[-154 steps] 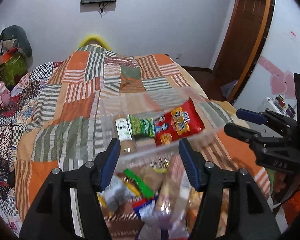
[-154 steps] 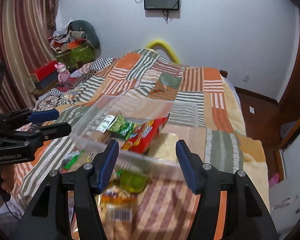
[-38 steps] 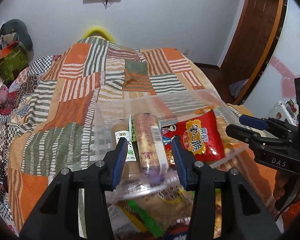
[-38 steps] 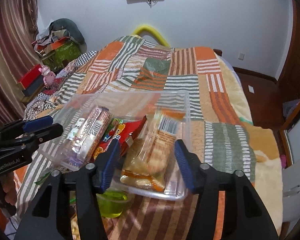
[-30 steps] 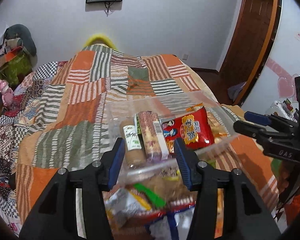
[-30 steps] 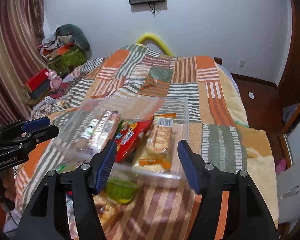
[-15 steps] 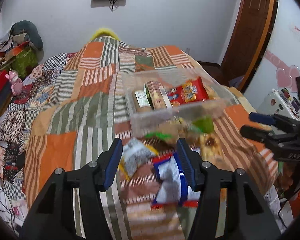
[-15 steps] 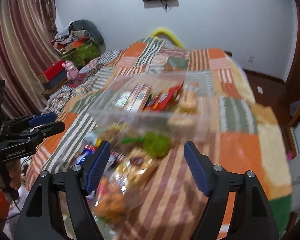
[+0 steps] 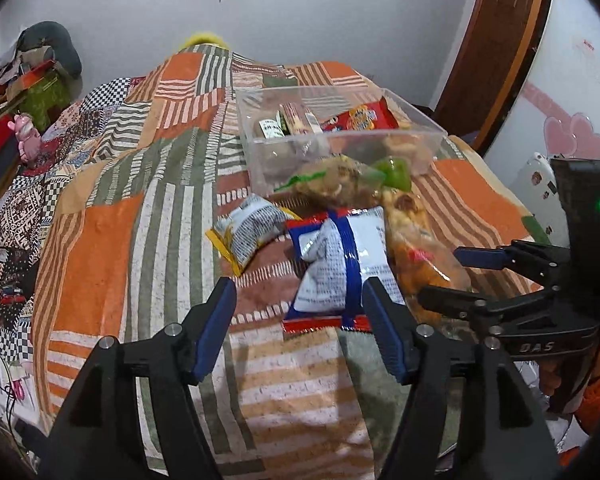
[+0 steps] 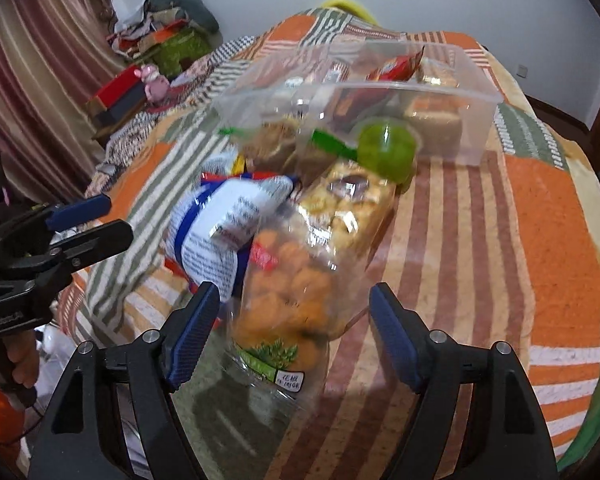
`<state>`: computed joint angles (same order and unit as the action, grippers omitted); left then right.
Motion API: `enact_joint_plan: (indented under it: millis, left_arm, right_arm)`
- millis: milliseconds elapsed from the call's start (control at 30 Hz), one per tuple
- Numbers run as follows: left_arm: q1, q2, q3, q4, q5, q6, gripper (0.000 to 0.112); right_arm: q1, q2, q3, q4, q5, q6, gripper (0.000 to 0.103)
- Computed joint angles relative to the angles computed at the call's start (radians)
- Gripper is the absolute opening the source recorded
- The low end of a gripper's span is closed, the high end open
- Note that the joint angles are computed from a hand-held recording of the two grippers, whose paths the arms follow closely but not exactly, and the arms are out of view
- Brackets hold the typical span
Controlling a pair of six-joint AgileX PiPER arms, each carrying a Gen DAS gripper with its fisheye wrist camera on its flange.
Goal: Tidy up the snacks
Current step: 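Move both open tools back toward the remaining snacks on the bed, then grasp the white-blue chip bag with the left tool while the right tool grasps the orange cake bag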
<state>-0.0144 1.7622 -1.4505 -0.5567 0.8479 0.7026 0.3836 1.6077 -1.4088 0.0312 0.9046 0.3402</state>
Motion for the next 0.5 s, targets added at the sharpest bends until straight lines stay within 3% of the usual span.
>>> enact_joint_plan:
  millis: [167, 300, 500]
  left_arm:
    - [-0.021, 0.004, 0.007, 0.008, 0.004, -0.014, 0.072]
    - [-0.047, 0.025, -0.012, 0.011, 0.007, -0.042, 0.076]
    - [-0.098, 0.076, -0.054, 0.024, -0.001, -0.078, 0.082]
  right_arm:
    - [-0.018, -0.018, 0.048, 0.038, -0.021, -0.035, 0.071]
    - [-0.047, -0.066, 0.101, 0.068, -0.038, -0.072, 0.048]
    - [-0.072, -0.143, 0.179, 0.052, -0.069, -0.057, 0.045]
